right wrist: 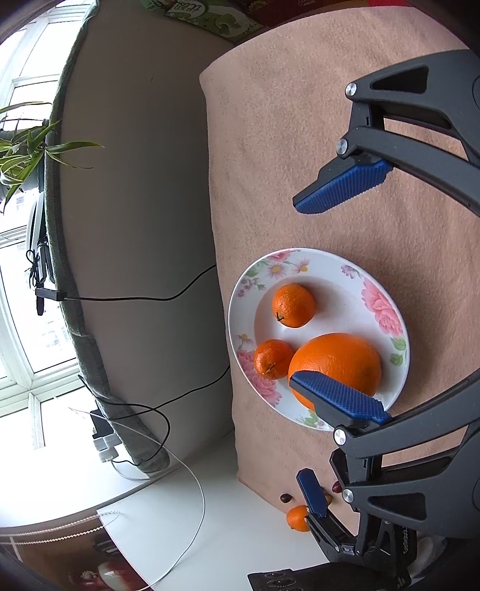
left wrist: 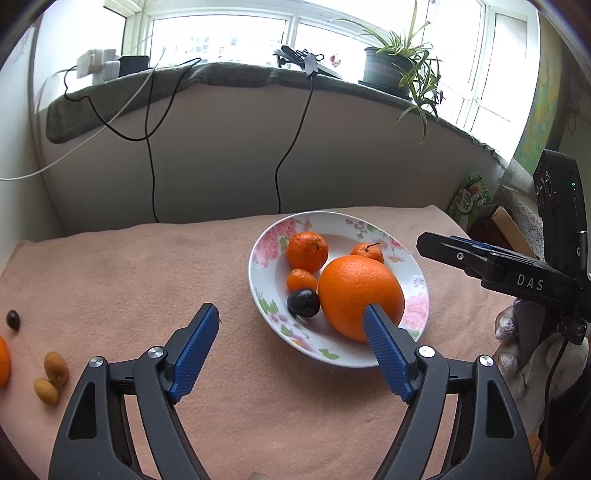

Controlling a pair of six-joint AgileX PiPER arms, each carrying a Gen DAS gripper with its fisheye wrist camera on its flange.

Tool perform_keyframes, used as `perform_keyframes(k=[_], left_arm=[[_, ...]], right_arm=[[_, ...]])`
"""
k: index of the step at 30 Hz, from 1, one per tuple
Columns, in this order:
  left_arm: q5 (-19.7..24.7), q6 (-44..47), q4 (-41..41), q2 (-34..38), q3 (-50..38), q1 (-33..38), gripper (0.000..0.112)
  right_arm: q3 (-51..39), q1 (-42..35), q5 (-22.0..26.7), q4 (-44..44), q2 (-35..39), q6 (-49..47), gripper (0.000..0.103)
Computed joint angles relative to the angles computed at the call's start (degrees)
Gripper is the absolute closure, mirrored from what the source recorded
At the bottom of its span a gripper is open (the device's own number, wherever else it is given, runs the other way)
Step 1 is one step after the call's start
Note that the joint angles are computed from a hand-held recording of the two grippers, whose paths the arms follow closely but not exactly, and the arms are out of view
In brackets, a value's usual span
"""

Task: Organize fruits
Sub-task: 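Withdraw both grippers from the plate toward the loose fruit on the cloth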

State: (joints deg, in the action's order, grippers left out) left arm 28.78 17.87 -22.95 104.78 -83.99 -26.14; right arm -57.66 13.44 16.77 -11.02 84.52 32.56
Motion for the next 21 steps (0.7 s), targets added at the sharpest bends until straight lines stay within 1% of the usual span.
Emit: perform_keyframes(k=[3,6,9,11,13,16,18,21], left_arm=[[-0.27,-0.04,0.20,-0.62,0.52,-0.06,0.032],[-0.58,0.26,0.04,-1.36,1.16,-0.02,0.032],[-0.96,0.52,-0.05,-2.19,1.97,-0.10,0.032],[-1.26,0.81,-0.38,-2.73,2.56,-0.10,0.032],[-1.37,1.44,-1.05,-3.30,3.16,0.07,0.032],[-1.62,2.32,-1.81,-4.21,4.01,0.36,0.032],[-1.86,3.24,-2.78,-4.97,4.85,0.73,0.032],[-2.38,4.01,-3.52,-6.15,6.21,1.29,0.032]], right_arm=[[0.49,0.49,-0.39,-2.10,-0.66,2.26,0.014],[0.82,1.94,0.17,-8.53,-1.27,8.42,0.014],[1.19,3.08,0.18,-10.29,-1.75,10.18,0.014],[1.42,4.18,0.36,-13.22,-2.08,13.15,0.014],[1.22,5.38,1.14,-15.99,-2.19,15.91,0.014],[0.82,6.65,2.13,-17.25,-2.29,17.09,0.014],[0.89,7.59,2.55,-20.62,-2.55,20.86,0.014],[1.35,8.09,2.22,-22.39,-3.15,23.38,0.014]])
